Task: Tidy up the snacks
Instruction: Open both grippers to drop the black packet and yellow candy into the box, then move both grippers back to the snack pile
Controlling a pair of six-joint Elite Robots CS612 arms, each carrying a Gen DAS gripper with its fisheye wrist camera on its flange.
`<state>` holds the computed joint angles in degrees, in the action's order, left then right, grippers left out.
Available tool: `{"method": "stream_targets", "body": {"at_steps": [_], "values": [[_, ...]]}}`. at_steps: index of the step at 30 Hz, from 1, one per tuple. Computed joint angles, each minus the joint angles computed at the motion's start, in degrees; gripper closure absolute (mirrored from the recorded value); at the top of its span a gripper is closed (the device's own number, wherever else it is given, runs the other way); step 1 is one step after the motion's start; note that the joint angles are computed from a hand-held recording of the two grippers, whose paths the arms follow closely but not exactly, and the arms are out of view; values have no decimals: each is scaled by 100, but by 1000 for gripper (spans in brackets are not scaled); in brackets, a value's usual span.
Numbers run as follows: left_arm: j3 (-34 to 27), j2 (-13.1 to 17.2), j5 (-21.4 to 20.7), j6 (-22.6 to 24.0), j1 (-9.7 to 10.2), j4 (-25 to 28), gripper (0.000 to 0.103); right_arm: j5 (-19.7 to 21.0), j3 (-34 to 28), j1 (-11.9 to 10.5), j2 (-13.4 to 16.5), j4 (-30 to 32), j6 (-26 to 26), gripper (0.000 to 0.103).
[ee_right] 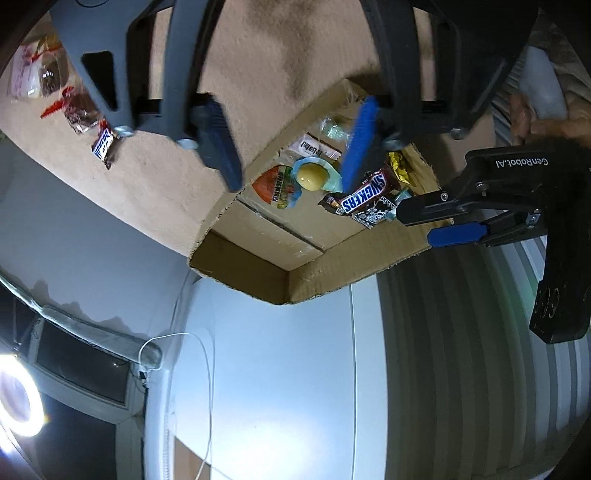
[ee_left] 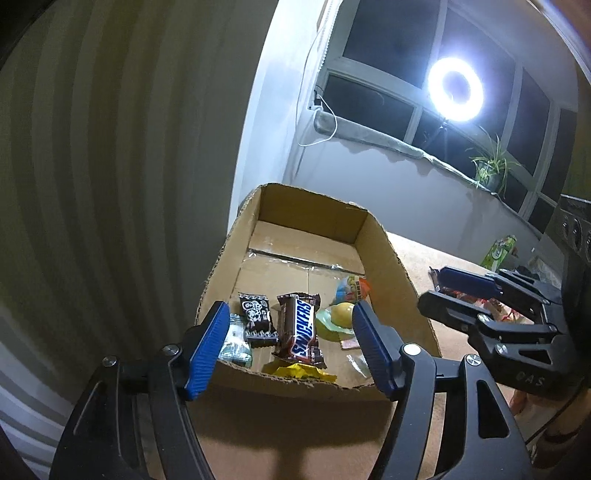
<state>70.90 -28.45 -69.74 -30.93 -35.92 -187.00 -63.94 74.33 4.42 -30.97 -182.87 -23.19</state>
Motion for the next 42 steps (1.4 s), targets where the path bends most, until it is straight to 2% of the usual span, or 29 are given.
{"method": "stream_targets", "body": {"at_steps": [4, 6, 11, 23, 33, 35, 36, 42], "values": [[-40, 9, 34, -11, -22, 38, 30, -7, 193, -25, -44, -533, 204, 29], [-29, -9, 50, 9, -40, 77, 29, 27, 259, -53, -66, -687, 316, 28], [-35, -35, 9, 7, -93, 127, 29, 40, 368, -124, -129, -729, 344, 28], [-335, 22, 26, 417, -285, 367, 29, 154, 599, -402, -196, -1038, 641, 28], [-888, 225, -33, 819, -470, 906, 29, 177, 692, -757, -158, -1224, 1067, 27], [-1021, 282, -63, 889, -502, 1014, 29, 161, 702, -820, -151, -1199, 1101, 25], [-1113, 323, -95, 937, -517, 1078, 29, 117, 708, -868, -144, -1173, 1111, 22], [-1722, 605, -272, 1065, -564, 1516, 28, -103, 696, -1078, -115, -938, 1181, 21]]}}
